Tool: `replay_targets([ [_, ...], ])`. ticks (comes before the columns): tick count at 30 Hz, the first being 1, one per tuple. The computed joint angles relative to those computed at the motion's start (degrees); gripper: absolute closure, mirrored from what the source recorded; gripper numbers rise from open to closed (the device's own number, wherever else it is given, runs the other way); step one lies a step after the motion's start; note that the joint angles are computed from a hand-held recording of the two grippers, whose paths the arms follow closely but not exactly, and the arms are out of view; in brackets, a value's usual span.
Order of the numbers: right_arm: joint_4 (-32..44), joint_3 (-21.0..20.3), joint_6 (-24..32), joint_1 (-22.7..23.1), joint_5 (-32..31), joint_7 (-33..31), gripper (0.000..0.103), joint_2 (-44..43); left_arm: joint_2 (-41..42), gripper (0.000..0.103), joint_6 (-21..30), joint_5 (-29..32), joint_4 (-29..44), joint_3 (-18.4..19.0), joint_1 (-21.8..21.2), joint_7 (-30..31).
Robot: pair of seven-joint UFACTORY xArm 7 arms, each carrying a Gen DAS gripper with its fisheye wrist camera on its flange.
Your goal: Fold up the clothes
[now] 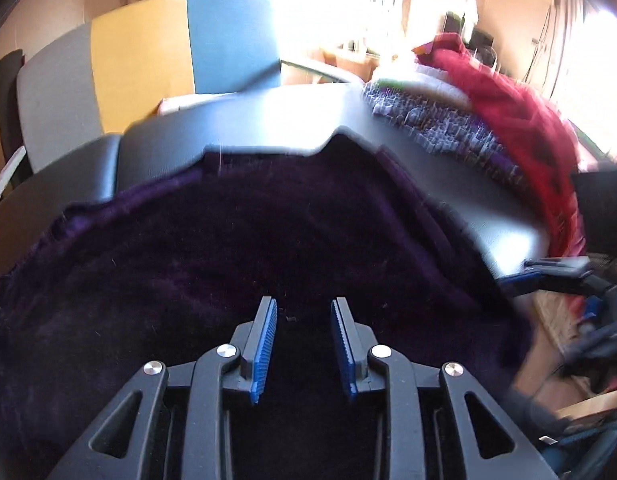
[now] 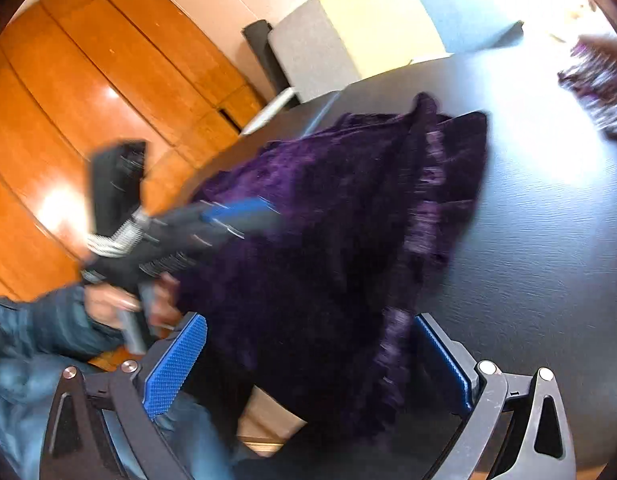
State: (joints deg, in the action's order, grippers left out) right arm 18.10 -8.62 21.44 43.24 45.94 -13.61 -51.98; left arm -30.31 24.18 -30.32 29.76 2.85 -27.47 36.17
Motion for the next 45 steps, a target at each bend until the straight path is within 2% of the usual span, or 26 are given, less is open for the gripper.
replay_targets([
  [1, 0.65, -5.45, 1.66, 5.28, 2.80, -4.57, 0.000, -0.59, -0.19, 0.075, -0.55, -0.64, -0.37, 0.25, -0.29, 0.03],
  [2, 1.46, -9.46, 5.19, 8.52, 5.04, -8.45, 0.000, -1.03, 0.30, 0.075, -1.11, -0.71, -0.36, 0.24, -0.38, 0.07],
  [3, 2.04, -11.41, 9.51, 9.36, 5.28, -10.17, 0.000, -1.27, 0.58, 0.074, -1.25, -0.49, -0.29, 0.07, -0.25, -0.11],
  [5, 2.69, -11.52, 18.93, 6.18, 1.98, -8.48, 0.001, -0.62, 0.74, 0.074, -1.31, -0.51, -0.24, 0.13, -0.27, -0.40],
  [7, 2.86, -7.61, 28.29, -1.31, -5.93, -1.92, 0.001, -0.18, 0.83, 0.074, -1.48, -1.69, -0.29, 0.95, -0.91, -0.04],
  [10, 3.11, -3.03, 34.27, -9.78, -11.53, 4.09, 0.001, -1.08, 0.39, 0.074, -3.52, -2.66, -1.78, 0.94, -1.60, 0.51],
  [13, 3.74, -0.15, 32.13, -14.25, -9.76, 4.15, 0.001, -6.54, -0.15, 0.074, -3.93, -3.17, -2.30, 1.72, -2.16, 0.62],
  [14, 4.27, 1.08, 29.74, -15.13, -8.31, 3.64, 0.001, -7.30, -0.19, 0.074, -4.05, -3.68, -2.35, 2.10, -2.52, 0.68],
  [16, 4.87, 3.49, 21.58, -15.07, -4.68, 1.91, 0.000, -6.93, -0.36, 0.074, -3.65, -4.82, -2.21, 3.06, -3.12, 0.90],
  [19, 7.10, 7.57, 6.64, -12.82, -1.89, 0.21, 0.000, 0.23, -0.79, 0.075, -1.46, -5.38, -1.23, 3.26, -2.08, -0.30],
  [21, 8.70, 9.38, -2.03, -11.03, -2.02, 0.57, 0.000, 6.48, -2.54, 0.075, -2.37, -5.33, -1.93, 2.27, -0.28, -2.52],
  [23, 10.82, 10.55, -4.94, -11.03, -4.08, 2.92, 0.000, 12.44, -4.33, 0.075, -4.83, -3.79, -3.36, 1.11, 1.78, -4.64],
  [24, 11.96, 11.40, -5.68, -11.63, -5.36, 4.38, 0.000, 15.24, -4.58, 0.075, -5.30, -2.28, -3.86, 0.59, 3.24, -6.26],
  [25, 13.22, 13.94, -4.97, -14.63, -8.95, 8.03, 0.000, 17.96, -4.64, 0.075, -5.50, -0.67, -4.25, 0.19, 4.73, -8.06],
  [26, 14.28, 18.17, -2.66, -20.03, -14.93, 13.71, 0.004, 19.88, -4.22, 0.075, -4.98, 0.78, -4.42, 0.43, 5.76, -9.40],
  [27, 14.83, 21.68, -0.95, -24.35, -19.97, 17.92, 0.015, 20.80, -4.21, 0.074, -4.87, -0.04, -4.80, 2.86, 4.39, -8.34],
  [29, 13.51, 25.61, -1.72, -28.86, -27.49, 21.87, 0.027, 19.86, -4.50, 0.074, -4.59, -2.06, -5.00, 6.09, 1.99, -7.08],
  [34, 14.53, 23.37, 1.32, -27.87, -33.47, 23.28, 0.028, 20.02, -4.60, 0.074, 0.67, -3.98, -2.05, 9.26, 1.36, -4.18],
  [36, 15.54, 21.17, 3.13, -26.25, -34.14, 23.77, 0.025, 20.04, -4.24, 0.074, 3.43, -4.25, 0.10, 9.95, 2.31, -2.25],
  [38, 16.74, 19.76, 4.93, -25.27, -35.48, 24.94, 0.021, 19.74, -2.68, 0.073, 3.25, -3.05, 2.88, 9.75, 4.31, 0.85],
  [41, 19.11, 17.69, 3.07, -22.13, -35.46, 23.98, 0.012, 20.42, 2.96, 0.063, 3.56, -2.63, 9.41, 10.50, 5.93, 6.47],
  [42, 20.39, 17.25, 2.26, -21.25, -35.42, 23.33, 0.008, 21.54, 5.62, 0.060, 4.99, -3.03, 12.24, 11.07, 6.08, 8.40],
  [45, 25.25, 15.64, 0.91, -18.16, -34.11, 19.90, 0.006, 27.07, 14.09, 0.058, 11.97, -4.95, 21.52, 12.79, 6.49, 13.36],
])
